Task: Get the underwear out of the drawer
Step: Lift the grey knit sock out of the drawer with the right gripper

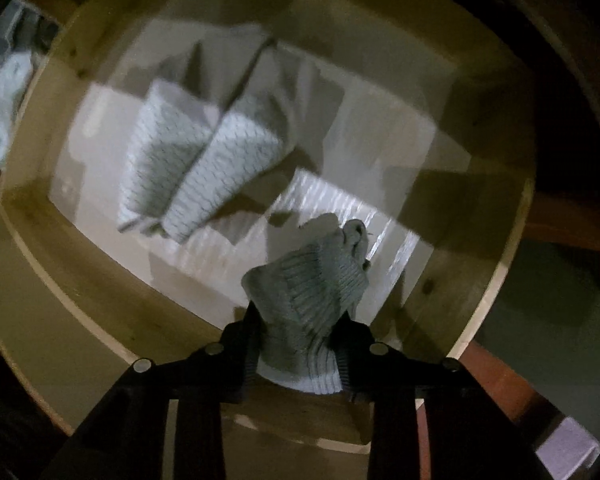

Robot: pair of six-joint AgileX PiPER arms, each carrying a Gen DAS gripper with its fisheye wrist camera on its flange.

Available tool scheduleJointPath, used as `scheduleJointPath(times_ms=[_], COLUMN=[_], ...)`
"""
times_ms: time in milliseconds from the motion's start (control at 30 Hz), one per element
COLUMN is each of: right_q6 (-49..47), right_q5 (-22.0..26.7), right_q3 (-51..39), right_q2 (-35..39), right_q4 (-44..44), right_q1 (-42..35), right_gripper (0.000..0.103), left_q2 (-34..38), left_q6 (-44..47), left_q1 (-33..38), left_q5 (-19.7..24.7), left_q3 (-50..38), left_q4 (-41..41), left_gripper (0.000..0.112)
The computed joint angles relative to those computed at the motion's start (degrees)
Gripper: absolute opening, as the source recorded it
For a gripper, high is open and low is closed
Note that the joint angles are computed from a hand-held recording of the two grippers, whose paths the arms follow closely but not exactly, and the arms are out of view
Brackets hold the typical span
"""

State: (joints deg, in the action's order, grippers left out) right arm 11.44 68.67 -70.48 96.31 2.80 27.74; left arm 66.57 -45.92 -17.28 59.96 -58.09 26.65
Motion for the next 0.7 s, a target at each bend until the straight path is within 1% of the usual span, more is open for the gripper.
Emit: scheduleJointPath(times_ms=[100, 167, 267, 300, 400, 433, 467, 533, 567, 633, 700], right_q6=[3.08, 5.68, 11.38, 11.65, 16.66, 16.68, 18.39, 23.21, 23.84, 27.21, 29.60], right_q5=[-3.13, -6.48, -10.12, -10.69, -14.50, -15.51, -16.59, -16.76, -18.55, -20.90, -23.71], right_q3=[2.86, 5.94, 9.50, 8.81, 13.57, 14.81, 16.33, 17.99, 18.89, 21.21, 24.08], right_q2=[-5.33, -10.24, -17.38, -18.06, -24.61, -27.24, -29.70, -34.44, -35.09, -38.31, -41.77], right_q4=[0.16, 0.25, -3.23, -3.38, -6.43, -6.44, -7.73, -13.08, -14.52, -18.64, -21.27], right_q1=[0.24, 0.18, 1.69, 0.92, 1.32, 0.39, 0.79, 2.73, 2.34, 3.11, 2.69], right_gripper=[0.032, 0.032, 0.032, 0.032, 0.032, 0.032, 0.032, 0.032, 0.032, 0.032, 0.032], left_q2=[0.35, 0.54, 0.85, 1.09, 1.70, 1.64, 1.68, 2.24, 2.95, 4.77, 7.47], left_q6=[0.21, 0.64, 1.98, 2.27, 6.95, 8.00, 9.63, 12.39, 13.50, 14.73, 14.34], left_q1=[-0.72, -1.24, -2.61, -3.20, -4.27, -5.08, -5.90, -7.49, -8.19, -10.16, -13.56], left_q5=[-0.32, -0.69, -1.54, -1.69, -2.82, -3.33, -3.83, -4.83, -5.00, -4.69, -3.22], left_q3=[0.00, 0.03, 0.20, 0.12, -0.10, 0.11, 0.42, 0.89, 0.78, 0.11, -1.49], left_q4=[-0.38, -0.78, -2.25, -2.63, -7.42, -8.82, -10.87, -14.43, -16.05, -18.55, -18.90], left_gripper=[0.091, 0.091, 0.091, 0.091, 0.096, 0.098, 0.099, 0.101, 0.101, 0.102, 0.102])
